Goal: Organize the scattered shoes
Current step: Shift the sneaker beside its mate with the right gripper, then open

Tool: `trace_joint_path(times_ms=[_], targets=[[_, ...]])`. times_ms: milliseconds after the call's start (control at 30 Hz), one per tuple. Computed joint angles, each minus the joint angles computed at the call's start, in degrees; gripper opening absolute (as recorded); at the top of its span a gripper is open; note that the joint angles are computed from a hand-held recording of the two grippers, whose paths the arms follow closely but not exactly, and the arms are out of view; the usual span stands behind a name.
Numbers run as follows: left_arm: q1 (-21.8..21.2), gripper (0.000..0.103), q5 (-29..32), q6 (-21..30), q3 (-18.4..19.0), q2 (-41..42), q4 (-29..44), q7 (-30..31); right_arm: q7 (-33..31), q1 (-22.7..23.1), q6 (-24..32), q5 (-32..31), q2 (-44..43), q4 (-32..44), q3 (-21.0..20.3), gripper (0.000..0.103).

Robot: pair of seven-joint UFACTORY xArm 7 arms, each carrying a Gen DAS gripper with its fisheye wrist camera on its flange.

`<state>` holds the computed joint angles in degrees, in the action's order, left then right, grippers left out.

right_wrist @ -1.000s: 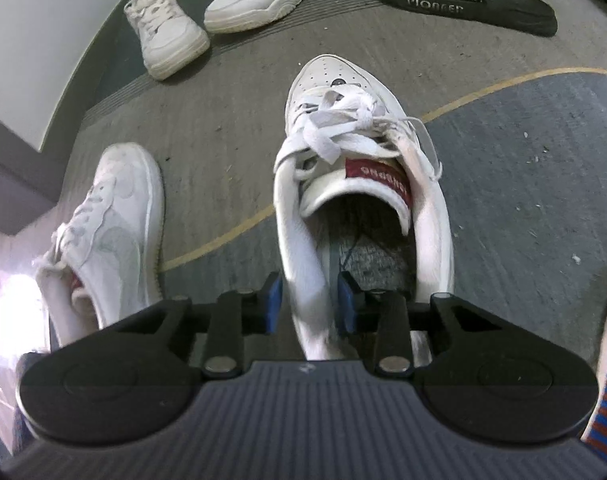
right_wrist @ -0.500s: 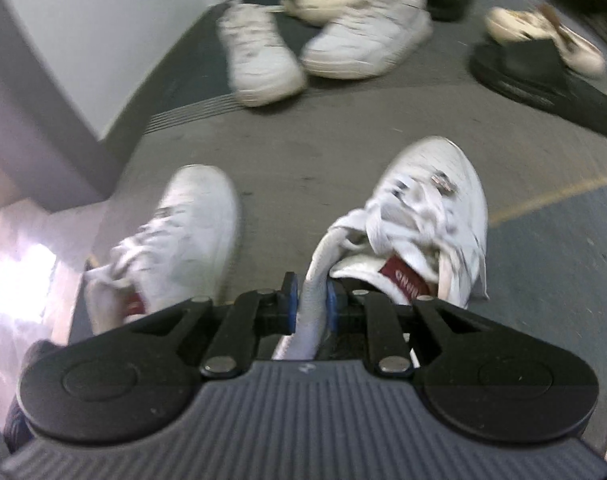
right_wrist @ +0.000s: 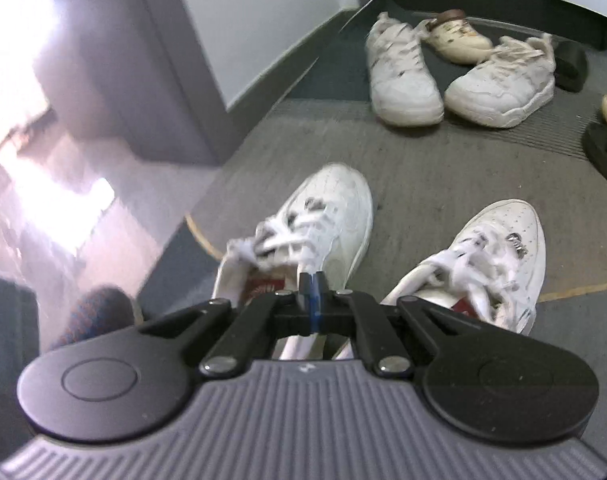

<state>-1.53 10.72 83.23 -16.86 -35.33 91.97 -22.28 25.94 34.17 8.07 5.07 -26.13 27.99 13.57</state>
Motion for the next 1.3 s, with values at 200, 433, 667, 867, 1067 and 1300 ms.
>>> trace_joint_path(times_ms=[200, 433, 667, 867, 1067, 1300], targets=[[-0.2, 0.099, -0.3, -0.1, 0.7, -0.7, -0.6, 0.5, 10.4, -11.2, -7.3, -4.8, -9.1, -6.1, 4.1, 0.007], [0.2, 0.099, -1.8, 1.1, 2.9, -1.0, -0.3, 0.5, -2.6, 0.1, 1.2, -2.8, -16.6, -11.7, -10.2, 0.047], [0.1, 0.099, -3.1, 1.4, 3.5, -1.1, 0.3, 0.4, -4.0, -3.8, 9.9, -3.5, -13.6, -9.4, -0.8, 0.062], [0.5, 0.099, -2.3, 0.0, 2.8, -1.4, 0.1, 0.6, 10.8, -13.6, 7.2, -8.2, -4.2, -6.6, 9.2, 0.063], [1.0, 0.1, -2.4, 0.9, 3.0, -1.1, 0.2, 0.1, 29.5, -27.9, -2.1, -16.9, -3.7, -8.8, 21.8, 0.046], [0.2, 0.1, -3.5, 1.8, 3.8, -0.7, 0.4, 0.2, 26.0, -30.9, -11.8, -22.1, -1.3, -10.1, 21.1, 0.036]])
